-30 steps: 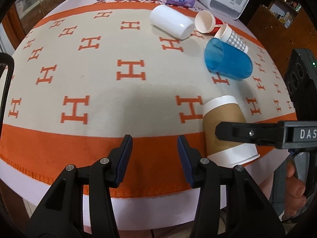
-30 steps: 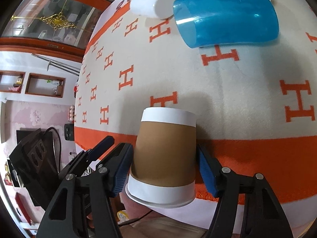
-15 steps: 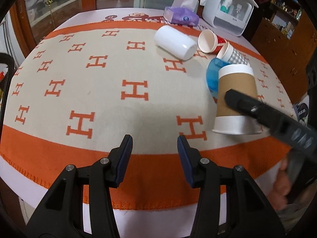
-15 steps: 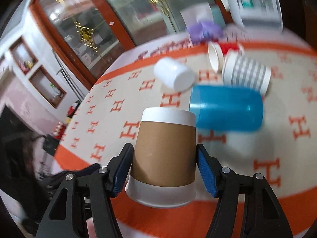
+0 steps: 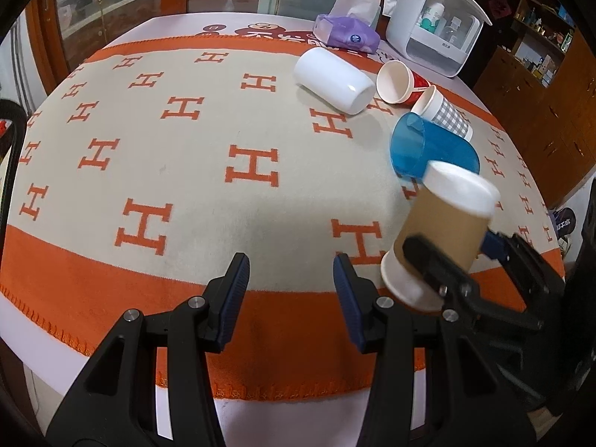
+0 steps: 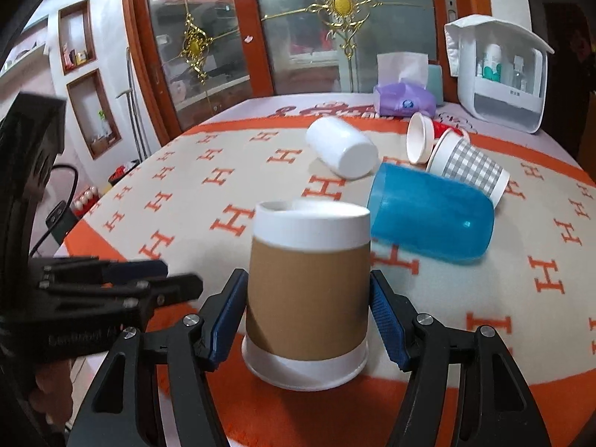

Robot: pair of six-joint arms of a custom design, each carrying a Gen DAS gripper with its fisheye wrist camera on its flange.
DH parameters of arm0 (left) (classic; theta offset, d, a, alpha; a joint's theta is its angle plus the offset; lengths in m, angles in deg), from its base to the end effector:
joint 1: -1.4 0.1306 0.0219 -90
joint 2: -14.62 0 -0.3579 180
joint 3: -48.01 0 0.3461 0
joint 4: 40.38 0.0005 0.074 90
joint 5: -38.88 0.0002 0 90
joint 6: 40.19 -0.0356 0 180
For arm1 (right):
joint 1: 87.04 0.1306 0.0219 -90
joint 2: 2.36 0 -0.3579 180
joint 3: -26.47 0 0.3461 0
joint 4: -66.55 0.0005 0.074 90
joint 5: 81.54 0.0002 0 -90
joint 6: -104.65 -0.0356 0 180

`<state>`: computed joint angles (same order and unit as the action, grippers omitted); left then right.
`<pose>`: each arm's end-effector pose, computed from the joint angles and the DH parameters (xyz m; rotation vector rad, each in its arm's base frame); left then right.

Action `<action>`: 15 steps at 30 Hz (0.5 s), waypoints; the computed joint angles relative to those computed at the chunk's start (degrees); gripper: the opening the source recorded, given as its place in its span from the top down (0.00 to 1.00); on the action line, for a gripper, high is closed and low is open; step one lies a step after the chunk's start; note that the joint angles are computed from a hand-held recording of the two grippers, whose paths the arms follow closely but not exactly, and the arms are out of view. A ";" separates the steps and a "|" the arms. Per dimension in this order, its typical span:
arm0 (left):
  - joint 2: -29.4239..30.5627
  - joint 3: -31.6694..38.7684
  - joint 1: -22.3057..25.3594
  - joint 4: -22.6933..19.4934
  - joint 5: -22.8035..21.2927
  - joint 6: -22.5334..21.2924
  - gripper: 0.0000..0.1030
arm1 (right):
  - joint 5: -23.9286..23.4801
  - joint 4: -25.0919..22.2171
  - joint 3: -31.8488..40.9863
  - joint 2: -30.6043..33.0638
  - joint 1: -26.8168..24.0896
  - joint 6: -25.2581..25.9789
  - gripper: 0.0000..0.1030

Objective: Flip cup upside down
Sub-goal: 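Turn the cup rim-down and lower it onto the cloth with the right gripper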

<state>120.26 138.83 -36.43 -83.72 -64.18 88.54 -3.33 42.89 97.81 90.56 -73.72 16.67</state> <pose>0.4076 -0.3069 0.2943 -0.1037 2.5588 -0.2223 0.4251 0.1076 0.2833 -0.4149 2.3281 0.3385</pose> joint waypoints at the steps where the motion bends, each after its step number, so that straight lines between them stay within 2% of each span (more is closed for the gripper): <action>1: -0.04 -0.07 -0.04 0.12 -0.04 0.07 0.57 | 0.17 0.28 -0.94 -0.66 0.07 0.26 0.37; 10: -0.30 -0.31 -0.64 0.36 -0.87 0.09 0.57 | 1.37 0.26 -2.65 -1.36 0.73 1.05 0.35; 13: -0.11 -0.10 -0.61 -0.23 -0.49 0.46 0.57 | 0.44 -1.15 -2.21 -1.16 0.39 0.41 0.22; 15: 0.06 0.07 -0.63 -0.71 -0.19 0.68 0.57 | -0.49 -0.99 -2.78 -1.81 -0.03 -0.36 0.19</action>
<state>120.32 138.89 -37.05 -84.43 -64.38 89.23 -3.82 41.90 95.03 88.75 -73.75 16.31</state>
